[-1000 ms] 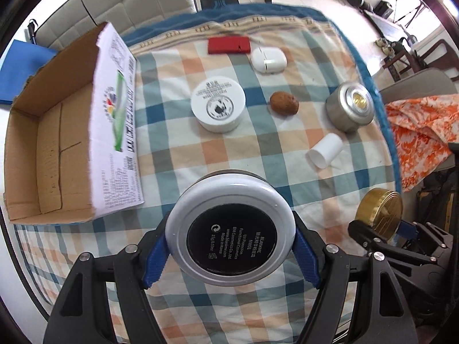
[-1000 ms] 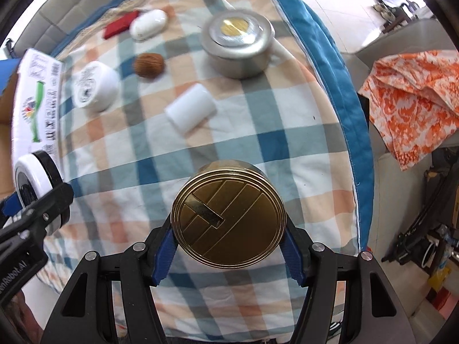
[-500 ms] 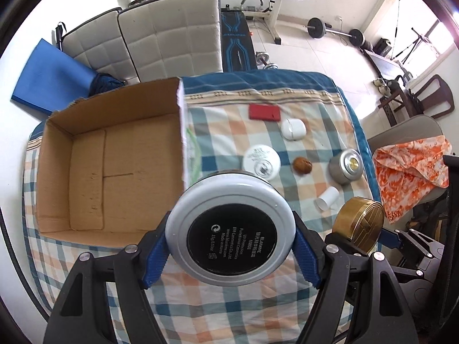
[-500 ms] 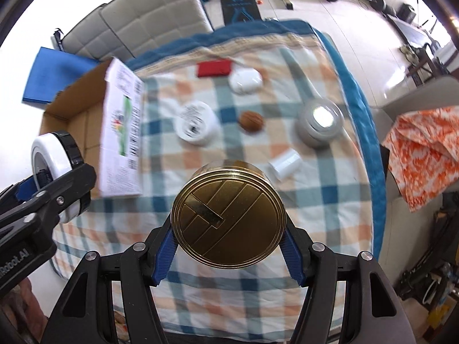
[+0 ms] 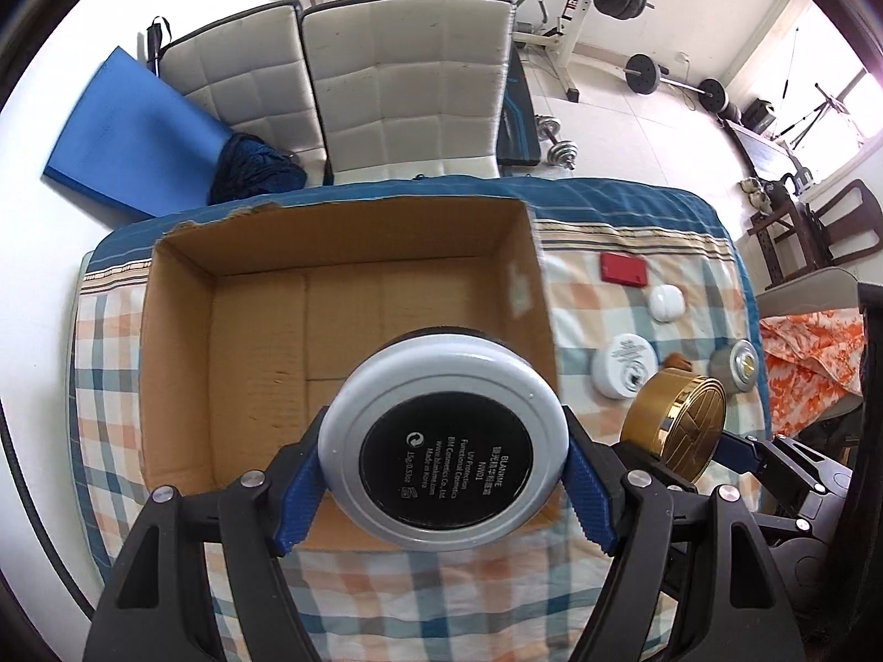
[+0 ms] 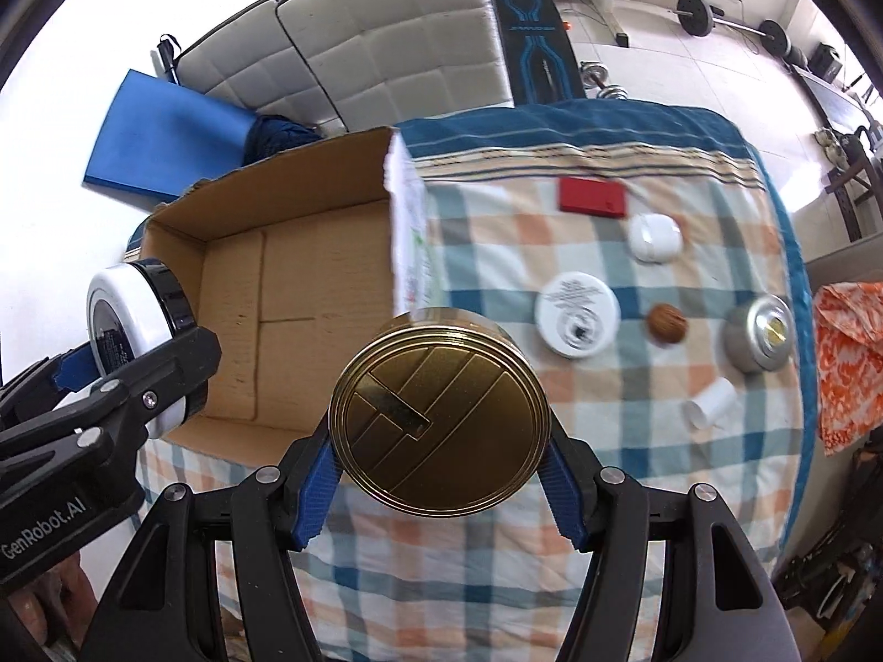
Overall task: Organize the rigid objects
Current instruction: 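Carry the black-lidded jar and gold tin with both tools into the cardboard box, then open both tools to release the jar and tin inside the box, lift out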
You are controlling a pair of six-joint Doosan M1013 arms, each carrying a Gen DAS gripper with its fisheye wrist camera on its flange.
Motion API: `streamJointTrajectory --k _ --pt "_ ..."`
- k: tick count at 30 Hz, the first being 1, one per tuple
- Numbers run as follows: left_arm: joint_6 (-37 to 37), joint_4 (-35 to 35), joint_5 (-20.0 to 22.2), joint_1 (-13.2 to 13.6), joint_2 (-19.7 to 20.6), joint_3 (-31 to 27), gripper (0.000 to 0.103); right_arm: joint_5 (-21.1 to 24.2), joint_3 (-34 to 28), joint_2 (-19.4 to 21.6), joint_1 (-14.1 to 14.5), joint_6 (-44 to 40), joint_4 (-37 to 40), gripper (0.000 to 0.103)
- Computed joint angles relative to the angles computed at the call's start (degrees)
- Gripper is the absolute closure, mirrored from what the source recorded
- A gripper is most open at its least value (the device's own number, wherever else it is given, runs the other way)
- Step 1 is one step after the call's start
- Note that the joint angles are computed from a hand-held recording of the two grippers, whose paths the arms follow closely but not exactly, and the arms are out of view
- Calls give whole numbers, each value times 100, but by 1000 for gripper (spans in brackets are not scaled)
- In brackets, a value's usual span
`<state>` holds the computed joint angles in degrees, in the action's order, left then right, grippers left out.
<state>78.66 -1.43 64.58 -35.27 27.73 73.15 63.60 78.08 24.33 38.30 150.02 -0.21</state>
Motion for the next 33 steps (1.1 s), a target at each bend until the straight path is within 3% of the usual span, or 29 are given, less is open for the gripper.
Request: streamJointTrajectory --k 9,15,25,33 --pt "592 -752 330 611 576 -413 29 312 -1106 934 -45 -272 101 37" --pt "776 -1198 734 883 1094 -802 29 522 -1650 1483 -125 -454 219 37" --pt "672 -2017 1397 1148 1800 -1349 29 873 -2339 2180 -291 -790 542 36" --pt "604 -1872 1569 1117 2012 -1558 29 1424 -2816 2597 -337 -958 518 36"
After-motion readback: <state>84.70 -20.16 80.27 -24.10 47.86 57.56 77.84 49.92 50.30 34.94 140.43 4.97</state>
